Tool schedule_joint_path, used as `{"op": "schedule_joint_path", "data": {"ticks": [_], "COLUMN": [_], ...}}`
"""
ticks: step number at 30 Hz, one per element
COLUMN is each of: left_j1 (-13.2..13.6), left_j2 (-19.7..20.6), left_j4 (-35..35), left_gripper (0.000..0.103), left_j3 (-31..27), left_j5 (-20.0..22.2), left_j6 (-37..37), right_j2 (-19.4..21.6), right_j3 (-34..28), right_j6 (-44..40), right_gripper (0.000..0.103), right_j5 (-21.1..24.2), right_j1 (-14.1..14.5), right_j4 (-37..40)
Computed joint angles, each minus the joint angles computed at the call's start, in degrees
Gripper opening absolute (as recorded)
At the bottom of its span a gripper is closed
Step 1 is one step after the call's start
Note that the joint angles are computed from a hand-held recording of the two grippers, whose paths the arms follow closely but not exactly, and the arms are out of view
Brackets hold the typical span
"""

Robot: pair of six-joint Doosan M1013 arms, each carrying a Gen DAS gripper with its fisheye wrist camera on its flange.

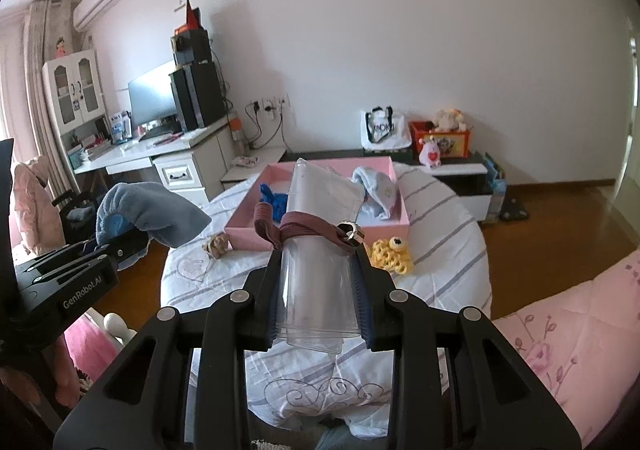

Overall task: Organize soft objects
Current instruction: 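Lift the fleece hat with the left gripper while the right lifts the clear tube toward the tray, then lower the fleece hat into the pink tray with the left gripper while the right lowers the tube in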

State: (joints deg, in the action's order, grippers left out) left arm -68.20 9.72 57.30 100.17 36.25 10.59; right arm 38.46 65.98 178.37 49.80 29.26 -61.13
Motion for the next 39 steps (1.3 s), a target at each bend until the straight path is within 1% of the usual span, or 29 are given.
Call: {"op": "schedule_joint_path", "data": {"ticks": [6, 11, 15, 21, 22, 26, 29, 34, 39], "left_j1": [2.5, 4.7, 6.4, 9.0, 9.5, 11.0, 11.8, 13.5, 14.9], "left_j2": [4.2, 8.8, 12.5, 18.4, 19.9, 23.7, 25.9, 30.9, 34.5], "left_j4": [-7.8, -14.0, -17.7, -23.4, -25.1, -29.5, -31.9, -37.8, -42.8], "left_gripper": [0.013, 0.013, 0.013, 0.013, 0.013, 0.013, 0.013, 0.013, 0.013], "left_j3": [-4.9, -10.7, -15.9, -23.9, -25.9, -31.2, -34.2, -41.0, -45.6], "left_j5": [0.2, 0.6, 0.9, 1.9, 2.3, 3.2, 3.7, 5.6, 7.6], "left_j6": [8.1, 15.4, 20.3, 26.8, 28.7, 34.1, 37.3, 44.5, 49.2], "right_j2": [1.4, 2.8, 4.3, 8.1, 8.6, 11.3, 13.4, 16.5, 19.3], "right_j3": [-1.4, -3.2, -5.4, -11.5, -12.1, -16.6, -19.9, -24.9, -29.2], "right_j6": [-2.9, -5.6, -7.1, -12.7, -13.3, -17.4, -20.2, -24.2, -28.6], "right_gripper": [0.028, 0.028, 0.028, 0.028, 0.028, 0.028, 0.028, 0.028, 0.028], "right_j5": [-0.9, -1.7, -2.1, -2.4, -2.6, -2.6, -2.1, -0.9, 0.5], "right_j1": [-2.1, -3.8, -5.2, -7.6, -7.8, -9.1, -9.9, -11.0, -11.8], "right_j4": [5.5, 8.6, 10.1, 14.3, 14.9, 18.1, 20.4, 24.4, 29.3]}}
